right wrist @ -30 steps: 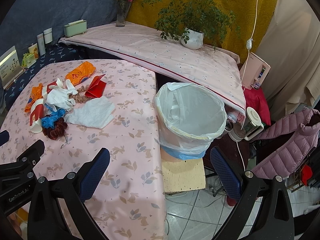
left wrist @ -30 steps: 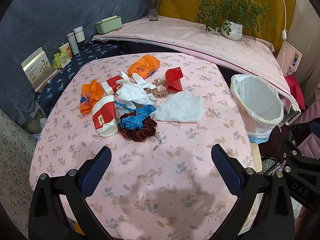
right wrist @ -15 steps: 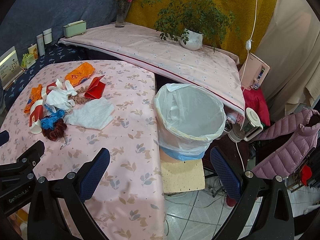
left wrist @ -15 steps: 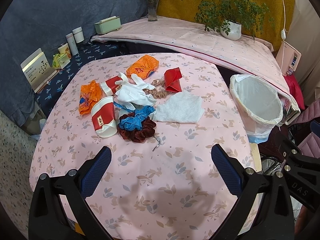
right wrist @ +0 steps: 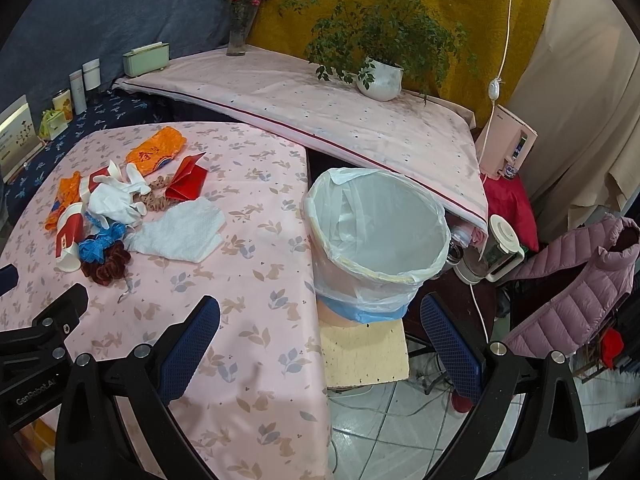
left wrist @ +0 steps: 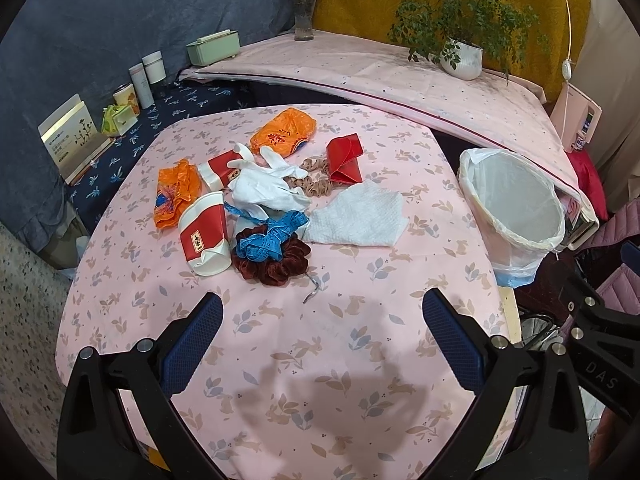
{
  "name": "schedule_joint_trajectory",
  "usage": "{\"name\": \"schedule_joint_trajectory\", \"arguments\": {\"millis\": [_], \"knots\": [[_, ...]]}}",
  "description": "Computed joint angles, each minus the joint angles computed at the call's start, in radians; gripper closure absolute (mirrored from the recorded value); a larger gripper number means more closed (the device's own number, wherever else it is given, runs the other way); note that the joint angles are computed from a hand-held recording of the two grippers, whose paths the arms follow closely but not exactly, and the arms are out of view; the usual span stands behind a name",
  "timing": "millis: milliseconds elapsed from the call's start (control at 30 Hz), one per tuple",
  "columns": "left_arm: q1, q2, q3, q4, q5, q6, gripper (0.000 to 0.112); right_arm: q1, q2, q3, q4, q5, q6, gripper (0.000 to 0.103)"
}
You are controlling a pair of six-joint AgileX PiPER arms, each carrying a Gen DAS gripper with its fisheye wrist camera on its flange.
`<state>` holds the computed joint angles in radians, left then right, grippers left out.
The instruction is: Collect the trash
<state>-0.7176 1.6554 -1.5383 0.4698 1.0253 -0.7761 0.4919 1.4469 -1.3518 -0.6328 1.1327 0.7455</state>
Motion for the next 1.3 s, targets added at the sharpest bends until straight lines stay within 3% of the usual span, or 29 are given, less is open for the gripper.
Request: {"name": "schedule_joint_trajectory", "arguments": {"millis": [533,733,1133,1300], "knots": [[0.016,-0.002,-0.001,-0.019,-0.031,0.024,0.017,-0.008,-0.002,-0.012,0.003,0.004,-0.010,0.007],[0.063,-0.032,0.067,-0.001,-0.101,-0.020,0.017,0.001,0.016,-0.007,-0.016,-0.024,0.031,0.007],[0.284,-0.045,0.197,-0.043,-0.181,0.075,0.017,0.039,0.120,-0.005,-0.037,-0.109,0.159,0.007],[0.380,-0.035,0.216,-0.133,-0.219,0.161,0.017,0.058,0.188,-0.048,-0.002,-0.147,0.160,0.008]]}}
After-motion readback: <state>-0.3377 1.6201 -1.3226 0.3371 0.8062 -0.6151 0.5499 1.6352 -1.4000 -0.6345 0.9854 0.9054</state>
